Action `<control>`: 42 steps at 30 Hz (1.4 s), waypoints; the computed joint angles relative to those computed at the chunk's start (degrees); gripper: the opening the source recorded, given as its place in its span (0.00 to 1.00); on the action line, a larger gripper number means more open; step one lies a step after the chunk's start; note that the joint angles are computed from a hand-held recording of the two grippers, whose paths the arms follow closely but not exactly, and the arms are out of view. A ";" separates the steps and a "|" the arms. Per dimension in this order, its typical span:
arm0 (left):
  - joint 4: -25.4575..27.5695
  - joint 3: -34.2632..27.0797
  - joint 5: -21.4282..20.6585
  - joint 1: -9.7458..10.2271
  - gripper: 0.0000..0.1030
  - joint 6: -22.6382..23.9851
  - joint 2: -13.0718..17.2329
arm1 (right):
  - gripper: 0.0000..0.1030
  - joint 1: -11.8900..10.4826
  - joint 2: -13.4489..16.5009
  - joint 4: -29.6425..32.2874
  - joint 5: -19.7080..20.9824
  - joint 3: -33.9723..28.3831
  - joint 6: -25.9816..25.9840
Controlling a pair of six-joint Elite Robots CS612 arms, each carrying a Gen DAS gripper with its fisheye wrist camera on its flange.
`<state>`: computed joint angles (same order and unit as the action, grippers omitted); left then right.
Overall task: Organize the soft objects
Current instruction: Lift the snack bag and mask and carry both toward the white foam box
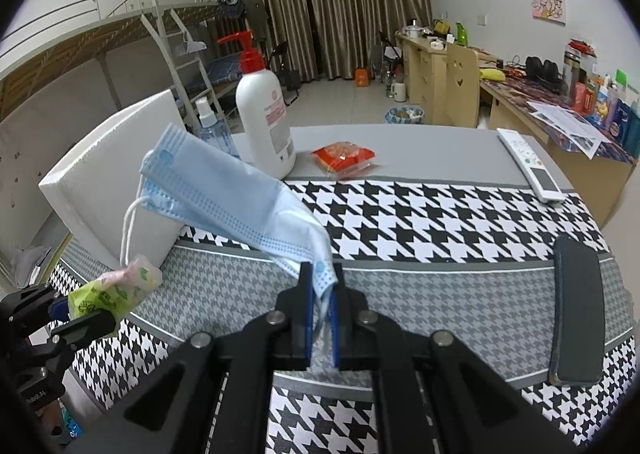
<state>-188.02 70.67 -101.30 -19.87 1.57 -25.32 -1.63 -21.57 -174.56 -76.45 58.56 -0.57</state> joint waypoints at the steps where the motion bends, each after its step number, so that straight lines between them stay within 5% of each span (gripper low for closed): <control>1: -0.31 0.12 0.09 0.01 0.26 0.03 -0.09 | 0.09 -0.01 -0.01 -0.24 0.09 0.02 0.28; 42: -12.10 1.63 5.65 0.21 0.26 0.33 -1.74 | 0.09 0.53 -1.82 -10.95 0.14 2.24 4.25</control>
